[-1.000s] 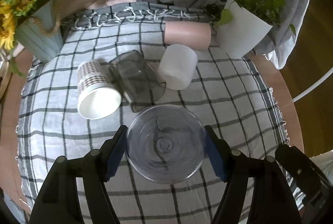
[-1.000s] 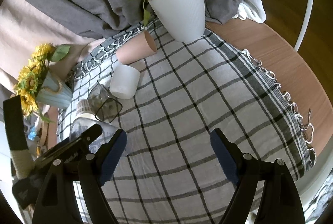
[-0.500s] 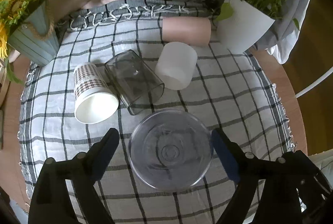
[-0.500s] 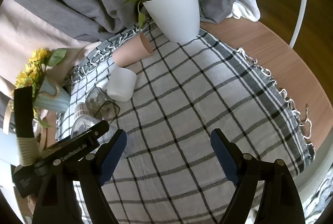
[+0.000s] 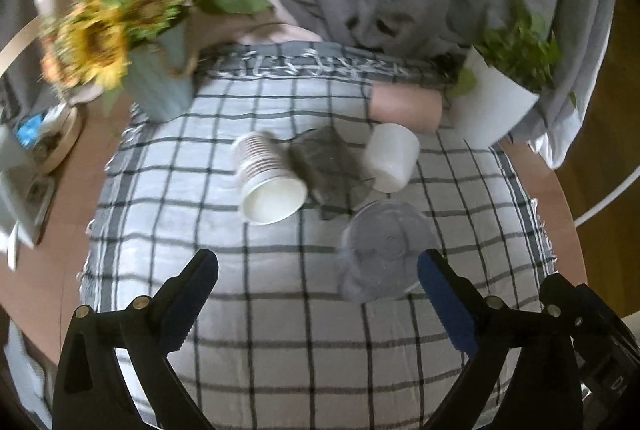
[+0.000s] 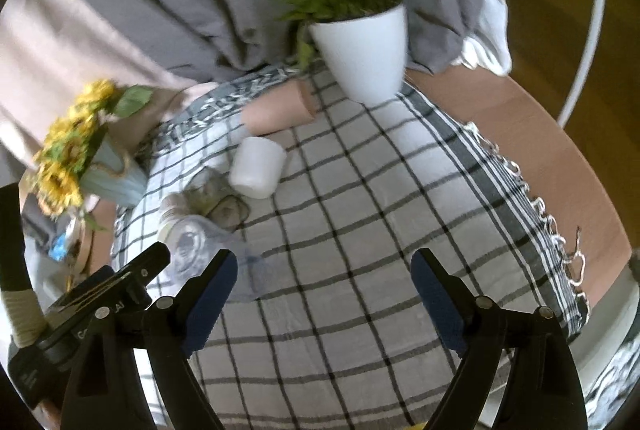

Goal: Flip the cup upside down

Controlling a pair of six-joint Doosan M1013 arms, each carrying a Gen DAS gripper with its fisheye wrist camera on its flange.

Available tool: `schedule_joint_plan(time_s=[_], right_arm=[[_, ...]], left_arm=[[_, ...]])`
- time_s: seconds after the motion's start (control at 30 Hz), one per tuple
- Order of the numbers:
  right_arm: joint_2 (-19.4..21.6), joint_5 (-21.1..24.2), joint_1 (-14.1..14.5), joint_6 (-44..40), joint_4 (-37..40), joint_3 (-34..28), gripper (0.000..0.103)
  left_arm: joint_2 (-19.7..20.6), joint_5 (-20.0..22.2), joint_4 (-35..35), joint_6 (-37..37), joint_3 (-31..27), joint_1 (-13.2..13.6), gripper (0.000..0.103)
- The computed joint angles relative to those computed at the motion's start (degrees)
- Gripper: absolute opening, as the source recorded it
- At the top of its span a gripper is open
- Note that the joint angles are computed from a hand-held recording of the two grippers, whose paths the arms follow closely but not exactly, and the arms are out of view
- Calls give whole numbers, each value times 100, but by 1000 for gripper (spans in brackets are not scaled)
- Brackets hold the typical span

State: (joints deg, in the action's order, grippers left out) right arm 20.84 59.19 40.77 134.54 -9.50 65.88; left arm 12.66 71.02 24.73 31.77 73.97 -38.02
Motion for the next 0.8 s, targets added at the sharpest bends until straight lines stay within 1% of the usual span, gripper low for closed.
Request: schedule_joint_plan(time_s=[0.1,0.27,0.37,0.47,0.53,0.63,0.8], right_arm=[[-35,-67,84,-184,-21,-32,89],[-94,-193,261,-408,-216,-58,89],[-106,-238,355,-591,-301,-84,89],[-117,-261,435,-738,-376,-96,91],[-130,-279,484,-760,-510,-83,91],[-149,-291,533,-703,-605,-49,91],[-134,-280,606,-643,-678,-63,91]], left_arm=[[-148,177,333,-265,144,-111,103],[-403,223,489,-652,395,-187,103],[-505,435,794,-886,506,-293,103],[-587,587,1078,-971,593,-389,103],[-632,609,1186,-1015,635,-426,103],[-704,523,1259,-960,700,-479,103],[-757,441,1349,-877,714,-496,103]])
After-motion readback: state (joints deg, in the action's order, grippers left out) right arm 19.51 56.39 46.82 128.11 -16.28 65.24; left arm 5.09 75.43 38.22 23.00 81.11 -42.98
